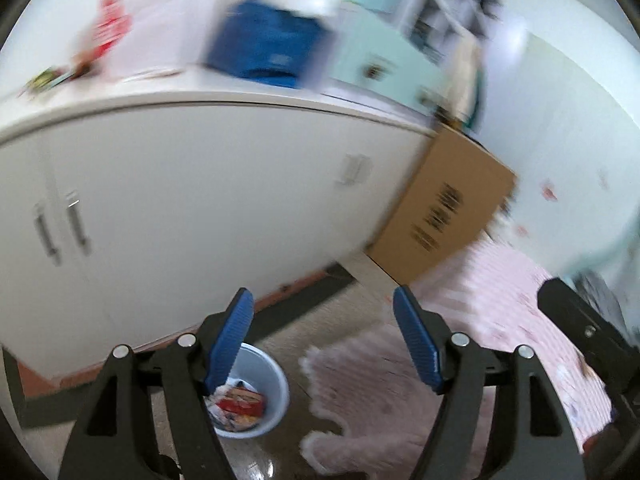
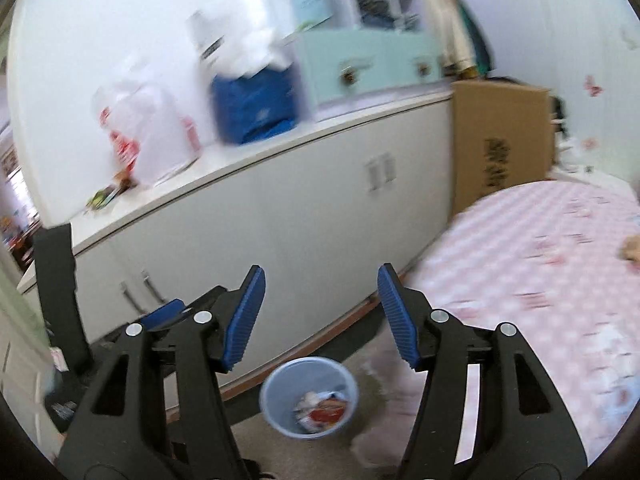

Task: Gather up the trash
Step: 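Swing both open grippers back toward the table, then grasp the red-white checkered candy bar with the left gripper while the right grasps the tan cloth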

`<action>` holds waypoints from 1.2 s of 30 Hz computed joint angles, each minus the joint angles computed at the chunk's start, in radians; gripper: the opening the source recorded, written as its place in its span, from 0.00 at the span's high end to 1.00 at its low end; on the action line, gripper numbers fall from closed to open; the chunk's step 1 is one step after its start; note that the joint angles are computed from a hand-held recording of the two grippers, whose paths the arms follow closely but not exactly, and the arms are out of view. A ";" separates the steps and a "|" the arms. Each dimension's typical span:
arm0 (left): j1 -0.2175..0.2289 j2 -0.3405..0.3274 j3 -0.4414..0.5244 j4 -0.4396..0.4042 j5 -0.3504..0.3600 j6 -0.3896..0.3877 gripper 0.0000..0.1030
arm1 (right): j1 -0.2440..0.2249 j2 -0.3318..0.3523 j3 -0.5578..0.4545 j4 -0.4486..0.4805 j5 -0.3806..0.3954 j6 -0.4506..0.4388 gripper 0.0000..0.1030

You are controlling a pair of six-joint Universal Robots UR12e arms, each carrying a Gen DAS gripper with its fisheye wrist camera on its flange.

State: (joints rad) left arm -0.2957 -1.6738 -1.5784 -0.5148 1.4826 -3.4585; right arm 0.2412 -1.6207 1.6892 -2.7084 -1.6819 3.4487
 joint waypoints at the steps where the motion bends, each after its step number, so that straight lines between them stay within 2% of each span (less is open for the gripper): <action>1: -0.010 0.001 0.009 -0.012 -0.015 0.011 0.31 | -0.013 -0.019 0.014 0.003 -0.010 0.004 0.43; 6: -0.119 -0.045 0.118 -0.088 -0.057 0.110 0.29 | -0.118 -0.159 0.123 0.023 -0.078 0.027 0.41; 11: -0.226 -0.125 0.242 -0.199 -0.104 0.190 0.29 | -0.233 -0.284 0.228 0.064 -0.126 0.057 0.41; 16: -0.312 -0.211 0.356 -0.309 -0.127 0.248 0.29 | -0.388 -0.390 0.312 0.133 -0.103 0.081 0.41; 19: -0.363 -0.272 0.435 -0.381 -0.116 0.289 0.29 | -0.455 -0.423 0.337 0.183 -0.083 0.090 0.40; 22: -0.394 -0.313 0.485 -0.425 -0.111 0.312 0.29 | -0.558 -0.461 0.360 0.224 0.027 0.120 0.40; 24: -0.412 -0.330 0.504 -0.426 -0.077 0.322 0.29 | -0.579 -0.467 0.361 0.241 0.031 0.113 0.39; 26: -0.431 -0.349 0.521 -0.417 -0.045 0.351 0.29 | -0.613 -0.473 0.363 0.252 0.067 0.105 0.38; 28: -0.444 -0.380 0.564 -0.468 -0.015 0.367 0.36 | -0.632 -0.470 0.358 0.276 0.099 0.091 0.38; 29: -0.446 -0.391 0.584 -0.495 -0.004 0.362 0.44 | -0.636 -0.468 0.355 0.281 0.114 0.090 0.38; 32: -0.436 -0.413 0.616 -0.537 -0.044 0.330 0.49 | -0.643 -0.453 0.344 0.298 0.144 0.083 0.37; 33: -0.435 -0.414 0.619 -0.536 -0.049 0.337 0.63 | -0.645 -0.446 0.340 0.302 0.152 0.082 0.37; 35: -0.424 -0.413 0.616 -0.544 -0.111 0.362 0.86 | -0.644 -0.429 0.329 0.311 0.159 0.074 0.37; 36: -0.422 -0.412 0.617 -0.548 -0.117 0.371 0.87 | -0.642 -0.421 0.323 0.314 0.159 0.070 0.37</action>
State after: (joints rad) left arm -0.7179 -2.0859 -0.9617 -1.0630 1.3657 -3.0873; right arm -0.4009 -2.0417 2.0123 -2.3943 -1.5229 3.5186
